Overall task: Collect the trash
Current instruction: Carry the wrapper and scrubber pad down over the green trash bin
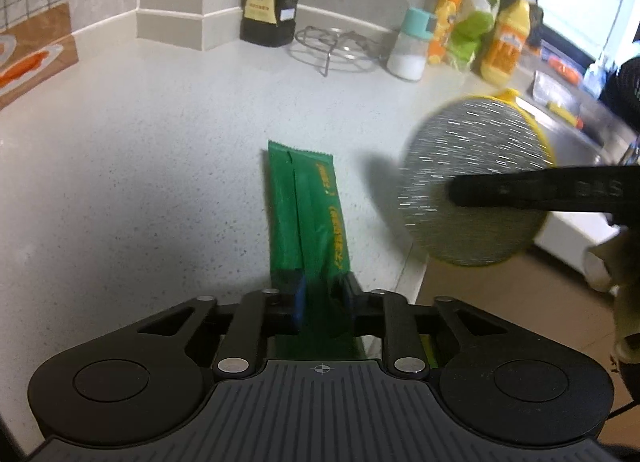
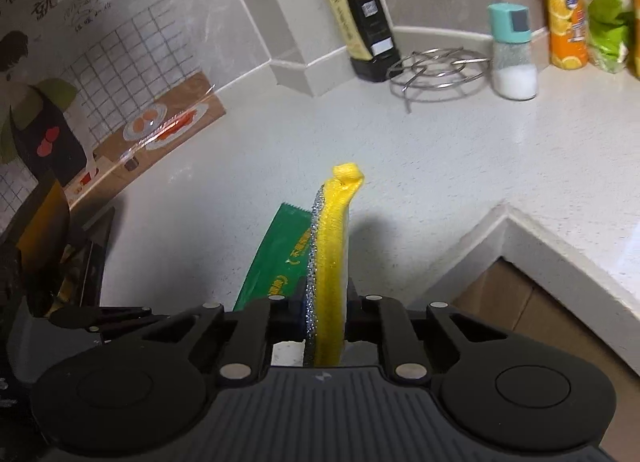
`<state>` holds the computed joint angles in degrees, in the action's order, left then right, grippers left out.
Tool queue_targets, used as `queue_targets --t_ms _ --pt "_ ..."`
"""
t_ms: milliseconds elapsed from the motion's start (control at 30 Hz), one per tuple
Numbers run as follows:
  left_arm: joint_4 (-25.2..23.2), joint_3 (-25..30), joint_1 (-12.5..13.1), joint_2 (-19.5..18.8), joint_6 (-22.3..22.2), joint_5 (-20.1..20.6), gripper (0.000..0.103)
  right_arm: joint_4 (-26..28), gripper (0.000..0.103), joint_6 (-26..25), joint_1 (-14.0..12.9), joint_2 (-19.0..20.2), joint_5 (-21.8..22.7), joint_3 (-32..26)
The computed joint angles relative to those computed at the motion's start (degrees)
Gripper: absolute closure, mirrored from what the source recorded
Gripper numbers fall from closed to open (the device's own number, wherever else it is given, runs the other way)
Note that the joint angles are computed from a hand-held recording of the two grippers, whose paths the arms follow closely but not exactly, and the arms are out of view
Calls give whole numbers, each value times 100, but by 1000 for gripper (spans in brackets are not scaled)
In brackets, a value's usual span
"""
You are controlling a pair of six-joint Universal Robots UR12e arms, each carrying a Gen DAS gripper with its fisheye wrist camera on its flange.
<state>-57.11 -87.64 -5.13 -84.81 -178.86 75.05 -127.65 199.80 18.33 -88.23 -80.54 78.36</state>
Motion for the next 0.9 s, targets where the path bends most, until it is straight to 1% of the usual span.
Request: queue_targets --t_ms 67,167,200,367,433,500,567,633,667,700,767,833,900 --pt "114 -16 -3 15 -59 -59 87 -73 88 55 -39 -123 -135 93" --pt "262 26 -49 12 0 -272 89 -141 88 81 -54 -313 -617 241" --pt "271 77 -80 -4 47 -362 94 -151 88 110 -58 -367 -754 284" --pt "93 372 -249 -136 507 -1106 94 -151 88 430 -148 -730 -1050 644" --pt "-43 467 -344 -204 742 -1340 94 -94 88 568 -143 -877 -1265 810" --pt "-158 529 -455 -276 984 -1415 94 14 88 789 -133 -1028 -1506 978" --pt "-310 598 -565 -374 1182 -1275 94 138 88 1162 -158 -1200 -1660 1180" --pt "-351 616 -666 -436 1241 -946 94 269 88 1611 -186 -1357 -1717 1368" --pt "-391 634 -684 -465 1235 -869 94 303 88 1782 -192 -1419 -1721 1451" --pt "-503 661 -657 -490 1219 -967 94 329 88 1915 -201 -1471 -1706 1522" --pt "-749 685 -578 -512 1166 -1319 94 412 88 2063 -212 -1538 -1660 1632" --pt "-987 670 -533 -534 1057 -1597 94 536 88 2067 -199 -1545 -1682 1677" --pt "-1422 677 -511 -575 950 -1793 94 684 88 2057 -198 -1548 -1682 1710"
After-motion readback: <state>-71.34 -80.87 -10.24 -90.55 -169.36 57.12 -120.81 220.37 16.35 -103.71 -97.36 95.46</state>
